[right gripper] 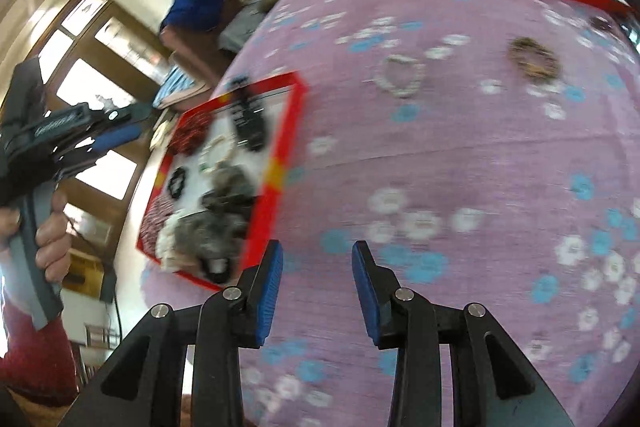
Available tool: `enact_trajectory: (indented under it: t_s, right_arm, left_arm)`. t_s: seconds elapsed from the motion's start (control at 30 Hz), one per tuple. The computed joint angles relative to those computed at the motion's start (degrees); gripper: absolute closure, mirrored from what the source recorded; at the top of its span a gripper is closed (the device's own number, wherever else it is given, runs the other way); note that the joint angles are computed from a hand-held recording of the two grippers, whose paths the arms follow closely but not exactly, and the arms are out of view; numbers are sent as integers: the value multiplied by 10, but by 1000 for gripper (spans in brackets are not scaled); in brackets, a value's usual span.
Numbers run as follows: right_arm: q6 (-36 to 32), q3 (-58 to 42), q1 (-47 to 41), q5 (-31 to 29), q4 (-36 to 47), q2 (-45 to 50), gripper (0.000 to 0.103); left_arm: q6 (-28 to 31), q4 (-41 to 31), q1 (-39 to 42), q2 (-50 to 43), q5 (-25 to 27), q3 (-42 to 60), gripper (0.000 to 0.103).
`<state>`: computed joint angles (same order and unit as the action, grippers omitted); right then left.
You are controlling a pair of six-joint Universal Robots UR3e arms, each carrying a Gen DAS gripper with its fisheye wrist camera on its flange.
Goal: Organize jewelry
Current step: 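Withdraw both open tools from the lid back over the bedspread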
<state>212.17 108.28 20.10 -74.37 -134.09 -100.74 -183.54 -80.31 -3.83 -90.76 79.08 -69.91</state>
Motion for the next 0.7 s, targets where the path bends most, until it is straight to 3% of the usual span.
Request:
enact_trajectory:
  t_s: [0.23,0.37,0.5,0.7]
  right_arm:
    - [-77,84,-143,37,113,-148,64]
    - [-164,102,-235,47,187,-194,64]
    - [-232,102,-304,45,202,-193,64]
    - [-283,75,-359,33,140,-113,64]
  left_arm:
    - [-69,28,-134,-98,28,50,60]
    - [-96,48,-186,-164,49,91,60]
    - [-113,50,-217,-249,65,172,60]
    - [-134,9,-229,-394,101,353,60]
